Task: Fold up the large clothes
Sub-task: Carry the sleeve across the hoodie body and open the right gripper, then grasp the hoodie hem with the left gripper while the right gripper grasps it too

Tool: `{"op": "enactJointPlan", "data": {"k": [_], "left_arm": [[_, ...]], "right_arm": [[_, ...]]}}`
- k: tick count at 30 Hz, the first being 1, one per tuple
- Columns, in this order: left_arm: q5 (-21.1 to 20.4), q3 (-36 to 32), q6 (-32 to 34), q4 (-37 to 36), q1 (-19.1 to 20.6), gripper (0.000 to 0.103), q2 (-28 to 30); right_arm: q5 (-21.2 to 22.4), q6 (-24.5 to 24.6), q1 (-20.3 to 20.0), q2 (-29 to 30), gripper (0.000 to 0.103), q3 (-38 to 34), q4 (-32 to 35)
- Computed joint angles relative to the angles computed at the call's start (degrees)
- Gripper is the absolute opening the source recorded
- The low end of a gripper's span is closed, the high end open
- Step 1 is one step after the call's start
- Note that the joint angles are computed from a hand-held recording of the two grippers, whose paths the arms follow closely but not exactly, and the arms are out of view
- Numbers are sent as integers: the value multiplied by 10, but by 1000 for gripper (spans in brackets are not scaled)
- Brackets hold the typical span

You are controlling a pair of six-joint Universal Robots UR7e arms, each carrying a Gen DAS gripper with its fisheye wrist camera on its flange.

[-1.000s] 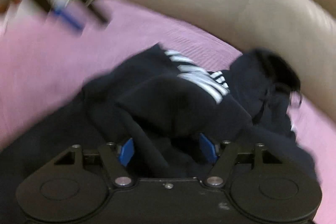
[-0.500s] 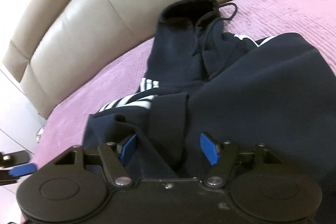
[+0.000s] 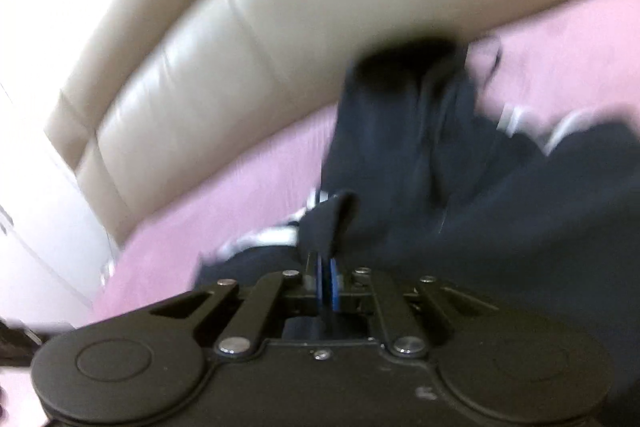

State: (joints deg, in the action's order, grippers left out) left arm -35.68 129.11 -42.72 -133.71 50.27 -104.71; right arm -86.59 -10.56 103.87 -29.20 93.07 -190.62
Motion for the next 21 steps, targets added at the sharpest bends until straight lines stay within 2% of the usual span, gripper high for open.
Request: {"op": "enactJointPlan", "data": {"k": [4,6,10,13,16,19,21], "left_arm": [[0,0,3,-1,-2,62,3],[0,0,7,-3,-4,61,6],[6,2,24,-25,-12,61,18],[0,4,49,-61,-11,62,41],[-52,-6,85,-109,12,62,88],[-127,-26,124,-153,34,61,159],[-172,-46,155,-168,50,60,224]], "right_arm": [[12,-27,-17,-90,6,39,-107],[9,-50,-28,-146,6,37,-127],[-28,-105,-44,-233,6,11,-157],[-50,-134,-49,-263,6,14,-197],[-39,-139,-59,-276,6,28,-237],[23,-151,-68,-278,6,40,-232],[48,-150,-63,-272,0,44,-238]]}}
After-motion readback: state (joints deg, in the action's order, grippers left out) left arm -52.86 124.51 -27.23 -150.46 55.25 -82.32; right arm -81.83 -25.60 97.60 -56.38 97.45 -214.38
